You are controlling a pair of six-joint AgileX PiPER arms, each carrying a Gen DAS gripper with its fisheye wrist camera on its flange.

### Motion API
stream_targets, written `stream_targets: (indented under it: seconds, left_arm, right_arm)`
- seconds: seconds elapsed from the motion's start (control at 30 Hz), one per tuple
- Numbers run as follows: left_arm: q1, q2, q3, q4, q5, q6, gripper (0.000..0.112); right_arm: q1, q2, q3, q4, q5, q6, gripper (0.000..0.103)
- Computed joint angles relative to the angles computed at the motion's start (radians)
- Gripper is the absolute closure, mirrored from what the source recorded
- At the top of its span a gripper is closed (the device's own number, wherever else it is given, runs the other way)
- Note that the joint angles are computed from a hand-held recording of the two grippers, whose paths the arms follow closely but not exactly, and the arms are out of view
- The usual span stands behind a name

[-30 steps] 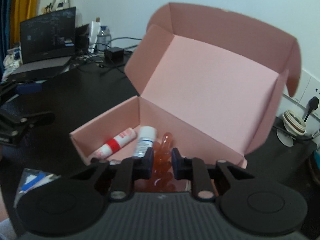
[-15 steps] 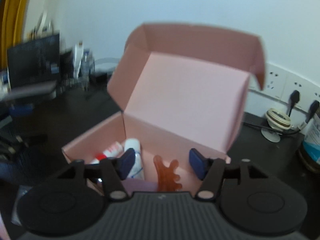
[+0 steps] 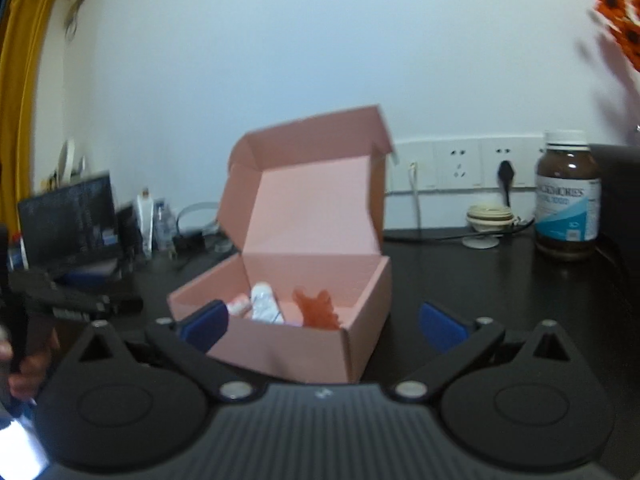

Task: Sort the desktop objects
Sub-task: 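Withdraw the right tool from the pink box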

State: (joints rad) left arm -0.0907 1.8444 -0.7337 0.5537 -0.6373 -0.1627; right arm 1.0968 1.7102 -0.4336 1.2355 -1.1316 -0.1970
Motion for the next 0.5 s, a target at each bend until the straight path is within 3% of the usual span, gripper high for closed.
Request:
stream_targets:
  seconds: [0.2, 0.37, 0.5]
  left_arm:
    - [-0.009, -0.005, 0.003, -0.014, 0.019, 0.031, 0.009]
    - [-0.032, -0.026, 0.056, -0.16, -0.025, 0.16, 0.009]
    - [-0.007, -0.074, 0.086, 0.008, 0.013, -0.003, 0.009]
  right_arm:
    - [-0.032, -0.023, 0.053, -0.055, -0.002, 0.159, 0.001]
    - [-0.029, -0.018, 0.058, -0.026, 0.008, 0.225, 0.001]
    - [-0.016, -0.005, 0.079, -0.028, -0.008, 0.298, 0.001]
